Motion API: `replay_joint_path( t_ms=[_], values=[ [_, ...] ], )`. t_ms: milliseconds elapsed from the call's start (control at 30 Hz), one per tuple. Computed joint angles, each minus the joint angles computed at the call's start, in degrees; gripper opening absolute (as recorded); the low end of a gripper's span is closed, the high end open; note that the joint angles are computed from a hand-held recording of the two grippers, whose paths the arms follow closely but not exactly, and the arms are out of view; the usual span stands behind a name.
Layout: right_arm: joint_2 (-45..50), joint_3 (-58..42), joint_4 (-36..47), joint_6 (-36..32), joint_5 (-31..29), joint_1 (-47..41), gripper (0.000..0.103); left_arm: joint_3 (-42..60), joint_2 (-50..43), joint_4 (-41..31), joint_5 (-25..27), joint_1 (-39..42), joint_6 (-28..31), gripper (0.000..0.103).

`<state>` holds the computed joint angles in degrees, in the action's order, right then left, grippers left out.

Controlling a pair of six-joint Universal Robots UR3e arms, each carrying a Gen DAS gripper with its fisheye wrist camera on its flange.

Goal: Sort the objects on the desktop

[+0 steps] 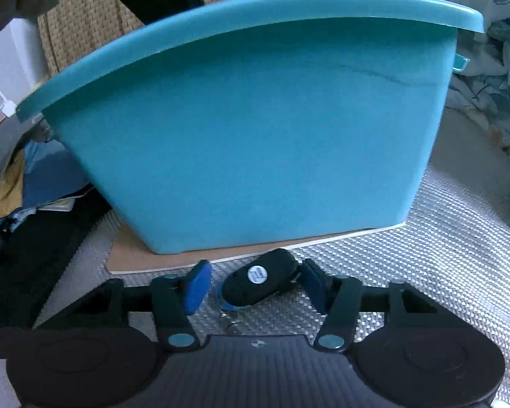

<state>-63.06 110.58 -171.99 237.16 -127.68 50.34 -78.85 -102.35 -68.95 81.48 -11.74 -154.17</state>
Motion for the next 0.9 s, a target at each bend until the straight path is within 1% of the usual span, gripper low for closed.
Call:
replay_joint_path(
  t_ms=[67, 200, 333, 367, 400, 433, 467, 600, 700, 800, 900],
  values=[
    [0.0, -0.3, 0.9, 0.2, -0.9, 0.4, 0.053, 0.6, -0.2, -0.3, 0.3, -0.3, -0.2, 0.034],
    [-0.2, 1.3, -1.4, 0.9, -1.4, 1.0, 0.053, 0.4, 0.7, -0.9, 0.1, -0.3, 0.1, 0.034],
    [-1.0, 2.2, -1.3, 0.9, -1.6, 1.6, 0.052, -1.3, 2.7, -0.3, -0.4, 0.0, 0.7, 0.034],
    [-1.4, 2.4, -1.0, 1.1, -1.6, 1.7, 0.051, -1.6, 3.0, 0.0, -0.4, 0.0, 0.8, 0.034],
    [-1.8, 2.5, -0.6, 1.5, -2.1, 2.1, 0.045, -2.1, 3.7, 0.4, -0.5, 0.1, 0.9, 0.034],
    [-2.1, 2.6, -0.6, 1.7, -2.8, 2.5, 0.036, -2.6, 4.5, 0.6, -0.5, 0.2, 1.1, 0.034],
    [-2.6, 2.6, 0.0, 1.4, -3.0, 2.7, 0.034, -2.9, 5.2, 0.6, -0.6, 0.4, 1.4, 0.034],
    [-4.2, 3.4, 1.5, 0.8, -3.0, 3.3, 0.034, -4.1, 8.4, -0.1, -1.3, 1.4, 3.1, 0.034],
    [-3.7, 3.2, 2.2, 1.7, -3.7, 4.0, 0.036, -5.2, 11.4, -0.8, -2.4, 2.9, 4.3, 0.034],
    [-3.7, 1.7, 5.7, 2.7, -4.6, 4.9, 0.041, -7.2, 15.6, -0.5, -3.8, 4.8, 5.9, 0.034],
    [-1.9, -2.0, 9.7, 3.4, -5.5, 5.6, 0.049, -10.1, 20.4, 0.5, -5.7, 7.1, 7.8, 0.034]
  ],
)
